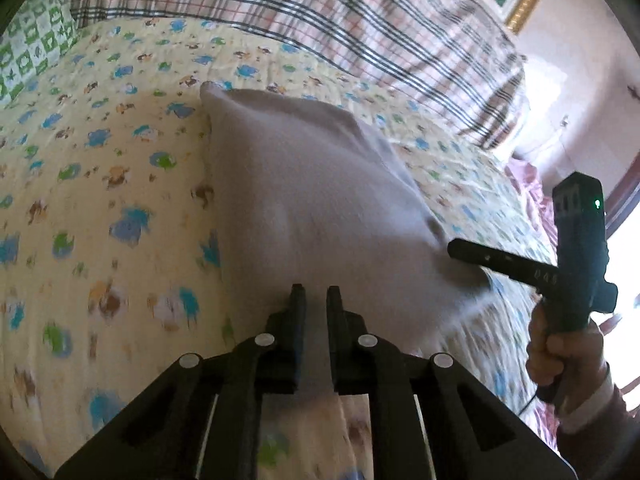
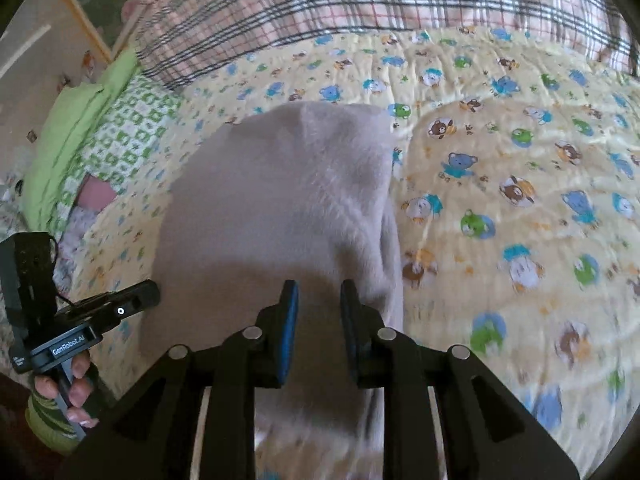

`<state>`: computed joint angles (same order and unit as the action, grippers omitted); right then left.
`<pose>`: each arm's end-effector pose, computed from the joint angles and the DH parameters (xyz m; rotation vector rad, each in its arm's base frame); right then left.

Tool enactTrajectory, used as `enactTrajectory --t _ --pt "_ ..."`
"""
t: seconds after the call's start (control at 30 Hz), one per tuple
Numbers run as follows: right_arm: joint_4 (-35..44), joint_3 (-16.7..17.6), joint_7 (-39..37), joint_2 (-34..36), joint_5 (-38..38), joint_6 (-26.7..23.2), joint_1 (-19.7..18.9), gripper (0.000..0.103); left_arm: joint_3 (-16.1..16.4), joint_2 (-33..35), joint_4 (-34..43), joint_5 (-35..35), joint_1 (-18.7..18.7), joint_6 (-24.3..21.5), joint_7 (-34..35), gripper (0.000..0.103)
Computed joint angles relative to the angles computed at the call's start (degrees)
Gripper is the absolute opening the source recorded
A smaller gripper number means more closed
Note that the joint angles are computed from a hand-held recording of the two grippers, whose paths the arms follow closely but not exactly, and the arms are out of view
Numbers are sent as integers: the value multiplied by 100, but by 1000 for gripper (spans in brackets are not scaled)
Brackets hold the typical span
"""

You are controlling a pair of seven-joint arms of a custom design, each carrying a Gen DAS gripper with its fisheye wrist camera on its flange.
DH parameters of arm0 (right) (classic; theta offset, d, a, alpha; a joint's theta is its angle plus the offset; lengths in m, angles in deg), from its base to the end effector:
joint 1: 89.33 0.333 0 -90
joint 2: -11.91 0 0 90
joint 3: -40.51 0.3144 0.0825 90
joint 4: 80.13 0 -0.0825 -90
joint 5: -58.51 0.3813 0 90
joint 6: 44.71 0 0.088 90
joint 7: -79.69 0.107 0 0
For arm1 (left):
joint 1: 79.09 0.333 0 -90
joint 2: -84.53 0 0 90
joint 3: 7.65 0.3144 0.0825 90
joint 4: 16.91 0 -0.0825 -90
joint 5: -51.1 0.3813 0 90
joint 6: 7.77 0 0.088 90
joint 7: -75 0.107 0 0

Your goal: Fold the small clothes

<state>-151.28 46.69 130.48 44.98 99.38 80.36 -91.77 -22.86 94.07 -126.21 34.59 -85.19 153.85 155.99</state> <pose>0.7511 0.0516 0.4810 -1.9679 1.2963 0.0166 0.6072 -0.2114 0.5001 -1.9973 1.9106 -1.1014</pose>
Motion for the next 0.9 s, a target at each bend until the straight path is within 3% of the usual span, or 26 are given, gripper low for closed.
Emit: enactTrajectory --t 0.07,0.17,0.3,0.4,0.43,0.57,0.67,0.9 --pt "-628 30 -400 -420 139 125 -105 24 -86 -215 -292 -243 24 13 218 10" --pt "-1234 -212 -507 -734 -203 495 92 27 -13 -334 -563 -231 -88 -51 159 10" --pt "-1307 -233 -480 -648 -146 665 78 27 42 -211 -624 -325 -116 25 35 8" --pt "-1306 -333 -292 -578 -473 1041 267 27 101 -100 -524 22 -180 43 -248 8" --pt "-1176 -417 3 -474 -691 963 340 40 102 -87 -514 84 -181 42 -324 8" --pt "-1481 -232 -79 -745 -340 1061 131 40 122 -240 -607 400 -215 -7 -568 11" --pt "-1904 -169 -407 -1108 -48 1248 55 40 126 -420 -742 432 -226 -4 -585 20" --pt "-2541 -226 -1000 -1783 815 1117 -12 42 301 -933 -1191 1467 -433 83 -1529 49"
